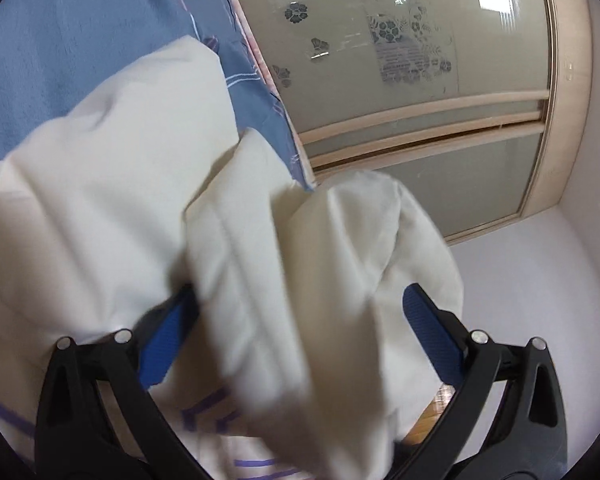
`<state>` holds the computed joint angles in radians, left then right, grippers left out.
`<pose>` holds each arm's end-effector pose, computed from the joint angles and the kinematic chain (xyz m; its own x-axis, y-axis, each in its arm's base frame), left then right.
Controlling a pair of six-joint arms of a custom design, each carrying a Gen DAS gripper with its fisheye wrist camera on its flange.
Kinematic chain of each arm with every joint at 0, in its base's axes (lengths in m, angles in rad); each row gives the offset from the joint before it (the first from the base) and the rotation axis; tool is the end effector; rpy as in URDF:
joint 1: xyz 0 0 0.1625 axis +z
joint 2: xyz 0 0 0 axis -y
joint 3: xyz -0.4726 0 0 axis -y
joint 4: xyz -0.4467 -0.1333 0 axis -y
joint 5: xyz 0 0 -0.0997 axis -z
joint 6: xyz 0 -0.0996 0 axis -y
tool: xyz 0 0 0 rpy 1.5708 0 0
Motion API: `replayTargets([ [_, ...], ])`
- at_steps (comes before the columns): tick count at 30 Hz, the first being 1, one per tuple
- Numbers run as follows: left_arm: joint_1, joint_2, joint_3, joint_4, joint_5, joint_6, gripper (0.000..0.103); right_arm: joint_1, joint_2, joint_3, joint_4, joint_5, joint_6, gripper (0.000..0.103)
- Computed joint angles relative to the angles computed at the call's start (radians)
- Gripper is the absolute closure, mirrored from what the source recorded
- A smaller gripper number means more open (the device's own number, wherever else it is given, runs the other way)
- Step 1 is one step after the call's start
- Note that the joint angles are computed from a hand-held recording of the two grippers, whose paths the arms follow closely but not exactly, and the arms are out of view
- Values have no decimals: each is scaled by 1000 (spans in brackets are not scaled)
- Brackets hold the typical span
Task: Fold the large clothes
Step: 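Hold the hood bundle with both grippers and fold the collar section down onto the chest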
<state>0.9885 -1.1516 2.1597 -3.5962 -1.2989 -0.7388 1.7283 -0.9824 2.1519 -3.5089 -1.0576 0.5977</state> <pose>-0.1769 -0.5596 0.2507 -0.8823 -0.0451 0.4685 -0.4127 0.5528 -0.7240 0.2692 -0.5332 0.1513 -0.7304 0.0080 -0.6829 0.3608 0.8535 -0.3760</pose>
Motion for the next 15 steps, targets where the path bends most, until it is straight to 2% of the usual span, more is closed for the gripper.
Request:
replayTargets([
  [2,16,2,-5,-9,-62,16,2,-8,2,4,3,2,-1,95],
  [4,23,-6,4,-7,-91,16,6,-24,-5,22,5,3,13,95],
  [5,24,-19,8,23,-97,8,10,-23,-8,25,13,-17,11,95],
  [7,15,-48,13,109,-76,-11,10,-28,-18,34,44,-68,19,93],
  [8,-2,-64,14,161,-37,-7,10,-27,-22,34,75,-92,10,92],
  [9,-21,-75,13,208,9,4,8,-18,-32,29,139,-153,-31,89],
  [11,-82,-93,0,326,162,73,3,-12,-46,20,210,-207,-99,88],
  [12,-118,-91,-13,384,258,121,3,-4,-59,11,250,-224,-145,82],
  [14,-165,-74,-34,453,392,182,2,23,-97,-11,334,-293,-245,50],
  [15,-185,-64,-43,472,444,202,2,27,-121,-14,364,-297,-284,35],
])
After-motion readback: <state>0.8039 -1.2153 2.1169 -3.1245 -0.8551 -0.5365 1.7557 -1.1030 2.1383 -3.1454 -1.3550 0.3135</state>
